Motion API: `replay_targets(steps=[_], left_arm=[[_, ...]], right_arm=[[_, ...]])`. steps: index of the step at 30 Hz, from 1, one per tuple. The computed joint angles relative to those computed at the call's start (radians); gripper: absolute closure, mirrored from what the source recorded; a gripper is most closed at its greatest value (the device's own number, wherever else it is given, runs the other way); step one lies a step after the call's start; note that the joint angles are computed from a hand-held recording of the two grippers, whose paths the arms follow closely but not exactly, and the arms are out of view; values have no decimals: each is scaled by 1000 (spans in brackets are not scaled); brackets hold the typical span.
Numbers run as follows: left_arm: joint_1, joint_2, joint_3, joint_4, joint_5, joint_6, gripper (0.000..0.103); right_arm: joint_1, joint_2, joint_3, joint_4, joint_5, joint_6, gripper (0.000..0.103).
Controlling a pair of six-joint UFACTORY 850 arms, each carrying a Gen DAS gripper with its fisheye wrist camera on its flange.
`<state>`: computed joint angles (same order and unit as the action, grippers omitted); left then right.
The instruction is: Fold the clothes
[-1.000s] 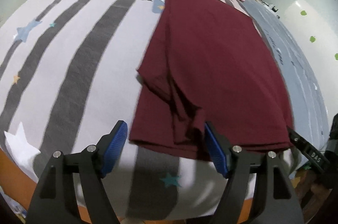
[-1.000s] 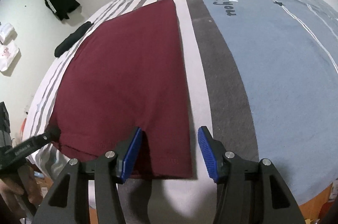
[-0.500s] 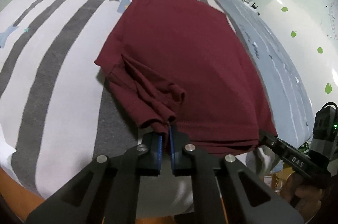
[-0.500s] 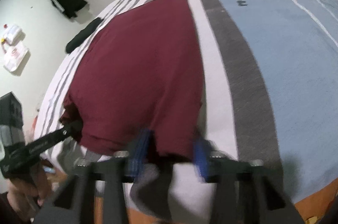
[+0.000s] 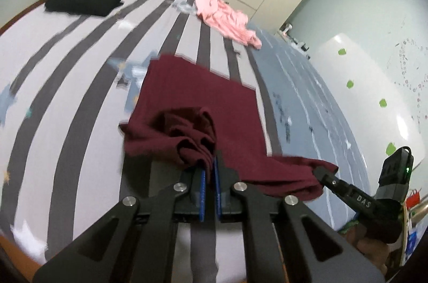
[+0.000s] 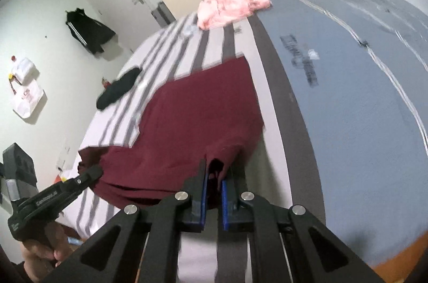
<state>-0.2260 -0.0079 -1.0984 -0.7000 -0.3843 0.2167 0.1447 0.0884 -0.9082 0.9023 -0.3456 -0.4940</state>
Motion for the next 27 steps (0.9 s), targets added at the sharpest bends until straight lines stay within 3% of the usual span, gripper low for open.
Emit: replay_targets(steps=[7, 12, 18, 23, 25, 26, 27], left_arm=[[21, -332, -372, 225, -66, -209, 99], [15, -516, -578, 384, -124, -351, 99], [9, -624, -700, 465, -123, -385, 99], [28, -721, -811, 422, -233, -359, 93], [41, -728, -818, 359, -231, -309, 87], [50, -727, -818, 313, -229, -280, 77], [59, -726, -818, 264, -228, -251, 59]], right_arm=[[-34, -304, -339, -21, -62, -7, 96], [-65, -542, -597, -114, -183, 86, 96], [-77, -677, -735, -90, -219, -2, 95], [-82, -753, -801, -105, -249, 10, 91], [-79, -782, -842, -174, -277, 72, 91], [-83, -790, -855, -166, -293, 78, 89], [-93, -797, -867, -129, -317, 75, 82]])
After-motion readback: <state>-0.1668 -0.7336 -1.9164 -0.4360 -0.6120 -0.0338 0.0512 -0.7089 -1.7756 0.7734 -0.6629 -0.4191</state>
